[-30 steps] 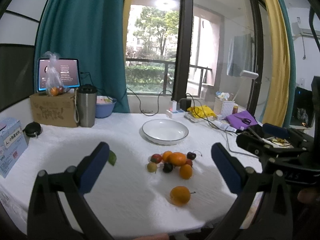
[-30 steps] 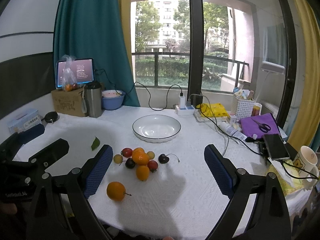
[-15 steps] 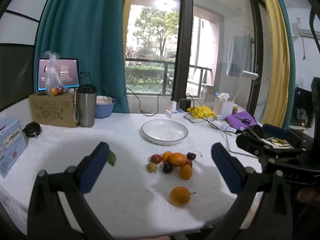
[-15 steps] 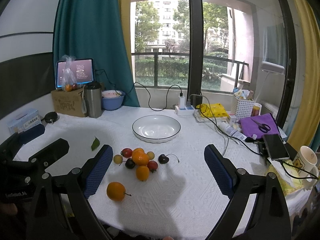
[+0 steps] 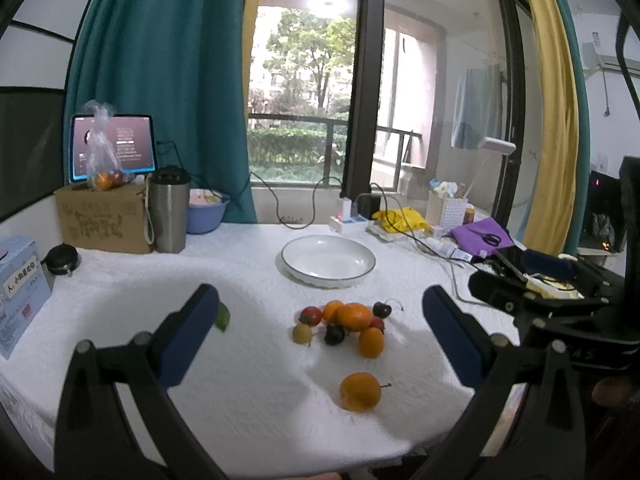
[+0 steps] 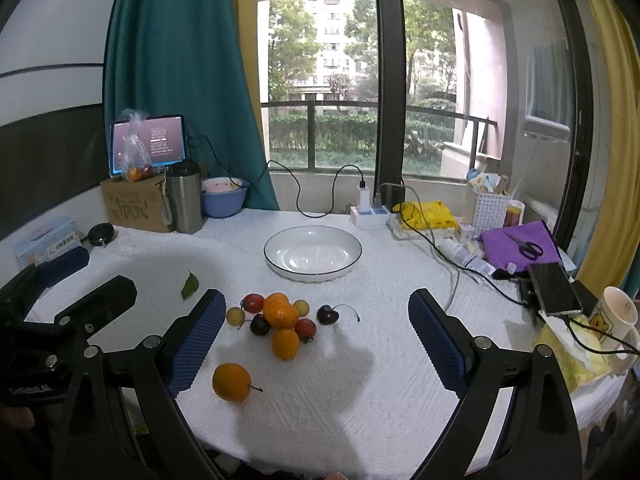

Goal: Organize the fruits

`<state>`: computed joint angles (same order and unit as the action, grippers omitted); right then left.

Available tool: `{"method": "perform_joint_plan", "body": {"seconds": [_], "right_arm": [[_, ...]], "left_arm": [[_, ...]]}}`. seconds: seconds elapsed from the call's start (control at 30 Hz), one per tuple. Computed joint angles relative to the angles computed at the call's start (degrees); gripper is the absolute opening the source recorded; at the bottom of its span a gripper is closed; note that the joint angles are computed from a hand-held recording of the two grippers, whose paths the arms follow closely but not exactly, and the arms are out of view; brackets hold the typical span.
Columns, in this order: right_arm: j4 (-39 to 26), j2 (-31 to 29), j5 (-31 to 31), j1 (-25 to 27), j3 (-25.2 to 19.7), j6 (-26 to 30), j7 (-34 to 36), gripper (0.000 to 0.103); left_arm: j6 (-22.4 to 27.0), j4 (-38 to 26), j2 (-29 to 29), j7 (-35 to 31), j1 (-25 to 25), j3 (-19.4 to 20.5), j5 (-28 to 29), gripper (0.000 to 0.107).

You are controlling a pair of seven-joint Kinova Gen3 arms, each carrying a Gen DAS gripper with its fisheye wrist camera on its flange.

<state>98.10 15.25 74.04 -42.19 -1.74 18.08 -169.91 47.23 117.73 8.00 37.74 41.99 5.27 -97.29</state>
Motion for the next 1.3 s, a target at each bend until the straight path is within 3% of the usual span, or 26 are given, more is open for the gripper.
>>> {"method": "perform_joint_plan", "body": {"seconds": [0.17,0.27,0.33,0.47,0.53,0.57,0.63,0.67,0.77,0.87,0.97,1.13,1.23,1.3], "right_arm": [[-0.78,1.03,-3.62,0.58,0.23,-0.41,3.08,0.095],[-0.87,1.75,-7.96,-3.39,6.25,-2.34,5.97,0.095],[-1.22,2.26,-12.61,-3.09,7.03,-3.14,10.43,0.095],[-3.21,4.4,-20.92,5.77,-1.74,-2.21,19.75,0.093],[-4.55,5.66,-24.42,9.93,-6.41,-0.81,24.41,0.084],[-5.37,6.39,-26.04,12.19,-9.06,0.12,26.74,0.075],[-7.31,8.47,-29.62,16.23,-13.9,1.82,31.4,0.066],[-7.94,9.16,-31.64,17.28,-15.03,2.09,33.73,0.065],[-10.15,11.65,-38.02,21.07,-19.27,3.5,40.72,0.063],[-12.75,13.49,-44.89,20.43,-18.07,5.05,47.18,0.062],[-15.4,15.35,-50.08,20.63,-18.29,6.45,53.22,0.062],[-21.85,19.64,-57.03,22.37,-22.12,11.29,62.17,0.062],[-26.38,22.35,-60.17,22.04,-22.66,14.64,66.3,0.061],[-29.12,23.98,-62.02,21.45,-22.12,16.74,68.06,0.054]], "left_arm": [[-3.8,-1.03,1.35,-2.1,-4.54,2.96,1.5,0.103],[-6.26,-2.22,2.59,-5.26,-7.27,4.87,3.15,0.103],[-9.25,-3.16,3.67,-7.84,-9.08,5.65,4.51,0.103],[-14.36,-5.48,6.01,-14.93,-10.51,5.14,9.17,0.102],[-18.24,-6.68,7.22,-19.37,-10.16,2.77,12.92,0.102],[-19.34,-7.25,7.64,-21.7,-10.79,2.82,14.88,0.101],[-20.89,-8.52,9.11,-26.36,-14.8,6.09,18.28,0.096],[-21.72,-9.2,10.11,-28.69,-17.45,8.43,19.91,0.086],[-22.7,-11.0,13.21,-35.68,-25.32,16.27,24.73,0.072],[-21.51,-12.95,15.19,-42.67,-30.08,21.95,29.39,0.056],[-22.57,-14.13,15.28,-49.63,-29.24,19.84,35.9,0.045],[-26.09,-14.2,13.63,-59.64,-23.12,9.52,46.95,0.044],[-27.35,-13.28,12.63,-64.06,-22.92,6.77,52.13,0.044],[-27.4,-12.48,11.8,-65.36,-22.79,5.42,54.02,0.044]]}}
